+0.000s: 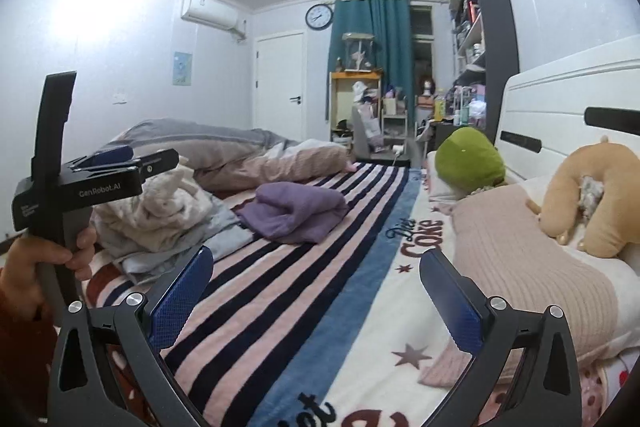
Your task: Fold large clothes
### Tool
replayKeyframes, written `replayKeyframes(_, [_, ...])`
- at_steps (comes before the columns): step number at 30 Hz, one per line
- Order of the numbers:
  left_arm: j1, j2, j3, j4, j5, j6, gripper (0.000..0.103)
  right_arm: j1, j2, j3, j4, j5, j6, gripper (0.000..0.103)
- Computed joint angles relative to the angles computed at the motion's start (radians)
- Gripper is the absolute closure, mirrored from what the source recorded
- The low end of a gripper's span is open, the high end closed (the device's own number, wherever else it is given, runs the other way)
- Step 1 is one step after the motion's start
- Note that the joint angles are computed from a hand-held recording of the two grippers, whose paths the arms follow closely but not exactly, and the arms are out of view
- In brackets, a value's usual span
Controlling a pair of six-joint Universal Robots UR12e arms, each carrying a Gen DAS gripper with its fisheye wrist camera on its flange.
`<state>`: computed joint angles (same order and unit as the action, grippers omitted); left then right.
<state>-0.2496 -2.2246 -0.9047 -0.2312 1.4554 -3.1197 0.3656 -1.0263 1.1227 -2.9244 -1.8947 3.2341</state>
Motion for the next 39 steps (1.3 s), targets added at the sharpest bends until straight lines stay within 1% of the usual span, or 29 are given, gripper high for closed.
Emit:
replayKeyframes(4, [0.003,-0.001,0.001,-0.006,0.002,0.007,0.001,0.0,-0.001,0.007,-0.018,-0.001,0.008,0.0])
replayKeyframes(13, [0.008,-0.002,-0.002,-0.004,-0.001,0.014,0.001,-0.001,0.009,-0.015,0.002,0.012,0.019,0.0])
replayKeyframes(18, [0.012,0.0,-0.003,-0.009,-0.017,0.006,0.001,-0.002,0.012,-0.025,0.017,0.025,0.027,0.0])
replayKeyframes(25, [0.012,0.0,-0.004,-0.012,-0.015,0.011,0.001,0.001,0.017,-0.037,0.033,0.017,0.026,0.0])
replayKeyframes(31, [0.014,0.0,-0.003,-0.02,-0.024,0.015,0.001,-0.001,0.009,-0.026,0.037,0.009,0.058,0.0])
replayKeyframes(35, [0.016,0.001,-0.007,-0.004,-0.038,0.009,0.001,-0.005,-0.001,-0.011,0.031,0.013,0.079,0.0])
replayKeyframes(39, [0.016,0.002,-0.013,0.007,-0.036,0.012,0.001,-0.006,-0.006,-0.003,0.025,0.004,0.082,0.0])
